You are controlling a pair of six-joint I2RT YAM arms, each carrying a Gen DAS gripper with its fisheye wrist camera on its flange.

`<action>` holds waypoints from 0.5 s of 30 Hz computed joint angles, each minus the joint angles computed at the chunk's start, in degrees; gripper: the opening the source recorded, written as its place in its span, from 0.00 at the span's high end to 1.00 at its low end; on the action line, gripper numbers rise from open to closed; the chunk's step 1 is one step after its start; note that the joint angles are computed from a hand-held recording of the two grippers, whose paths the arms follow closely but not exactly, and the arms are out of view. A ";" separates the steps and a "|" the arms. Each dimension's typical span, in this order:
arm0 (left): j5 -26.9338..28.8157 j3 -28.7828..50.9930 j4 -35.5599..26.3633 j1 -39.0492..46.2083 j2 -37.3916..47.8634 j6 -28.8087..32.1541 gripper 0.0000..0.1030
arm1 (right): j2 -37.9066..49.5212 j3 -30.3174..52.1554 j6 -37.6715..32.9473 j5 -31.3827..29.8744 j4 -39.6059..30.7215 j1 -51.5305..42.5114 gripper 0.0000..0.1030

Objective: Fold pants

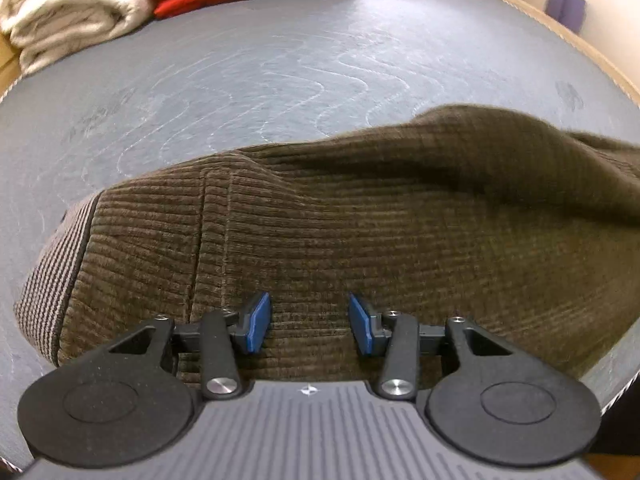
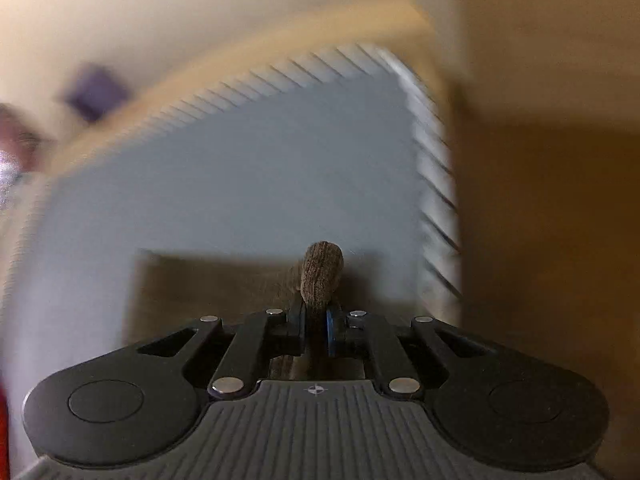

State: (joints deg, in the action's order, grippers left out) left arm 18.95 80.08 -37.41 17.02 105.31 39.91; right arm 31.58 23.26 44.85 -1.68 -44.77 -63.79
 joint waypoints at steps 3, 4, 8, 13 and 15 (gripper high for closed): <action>0.08 -0.52 -2.15 0.42 -1.13 2.55 0.53 | -1.63 0.57 -5.23 -1.75 -0.84 -4.32 0.83; -0.28 -0.70 -3.10 0.59 -1.64 3.84 0.53 | -3.00 1.72 -4.52 3.52 -2.13 0.00 0.82; -3.37 -4.55 -3.87 0.68 -5.47 11.16 0.52 | -6.23 5.24 6.74 29.96 -8.30 22.27 0.80; -4.52 -8.40 -1.68 1.02 -8.33 12.68 0.52 | -6.16 3.78 2.92 26.90 2.49 31.20 0.73; -4.10 -9.72 -0.48 1.08 -9.15 13.21 0.53 | -0.58 2.61 1.27 18.60 10.06 32.45 0.64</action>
